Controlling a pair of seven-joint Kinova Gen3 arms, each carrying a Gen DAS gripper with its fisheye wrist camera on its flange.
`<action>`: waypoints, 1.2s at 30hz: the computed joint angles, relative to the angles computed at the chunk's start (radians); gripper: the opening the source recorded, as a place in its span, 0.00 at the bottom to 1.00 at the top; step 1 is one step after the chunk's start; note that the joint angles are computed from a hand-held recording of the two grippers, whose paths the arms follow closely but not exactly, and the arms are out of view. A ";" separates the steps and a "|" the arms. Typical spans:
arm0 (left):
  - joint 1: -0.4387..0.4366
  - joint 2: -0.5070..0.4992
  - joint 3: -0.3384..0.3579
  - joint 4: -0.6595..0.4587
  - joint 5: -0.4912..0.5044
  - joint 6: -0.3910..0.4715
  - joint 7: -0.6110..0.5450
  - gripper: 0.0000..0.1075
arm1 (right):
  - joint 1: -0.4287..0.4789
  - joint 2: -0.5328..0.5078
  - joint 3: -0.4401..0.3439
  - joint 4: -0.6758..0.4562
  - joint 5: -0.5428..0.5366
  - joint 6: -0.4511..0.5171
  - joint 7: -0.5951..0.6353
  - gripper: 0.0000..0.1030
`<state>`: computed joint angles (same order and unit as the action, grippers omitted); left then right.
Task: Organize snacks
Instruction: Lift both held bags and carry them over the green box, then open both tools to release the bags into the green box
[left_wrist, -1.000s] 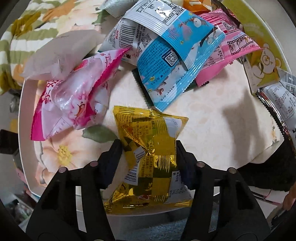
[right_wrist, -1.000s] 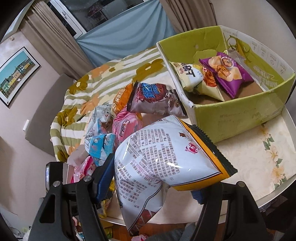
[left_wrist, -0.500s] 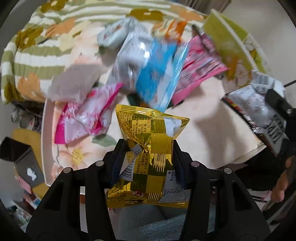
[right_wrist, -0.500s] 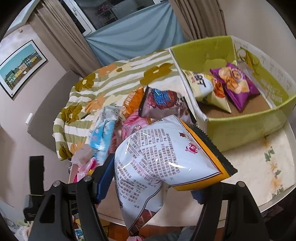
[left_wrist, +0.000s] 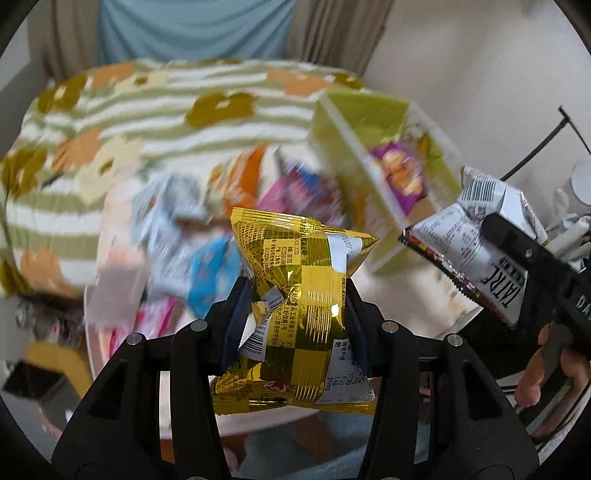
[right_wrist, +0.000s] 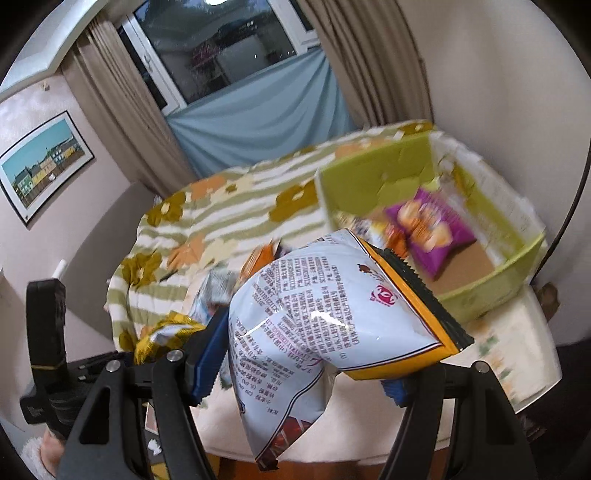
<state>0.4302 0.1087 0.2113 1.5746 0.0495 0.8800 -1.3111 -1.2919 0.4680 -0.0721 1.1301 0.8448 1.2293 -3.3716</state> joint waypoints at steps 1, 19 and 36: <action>0.029 0.015 -0.004 -0.028 -0.023 0.003 0.025 0.42 | -0.001 -0.009 0.003 0.004 0.005 0.015 0.011 0.65; 0.423 0.582 -0.119 -0.862 -0.249 0.247 0.262 0.42 | 0.371 -0.312 -0.138 0.360 -0.106 -0.126 0.326 0.65; 0.557 0.585 -0.235 -0.882 -0.394 0.394 0.430 0.91 | 0.601 -0.377 -0.167 0.494 -0.356 -0.379 0.629 0.65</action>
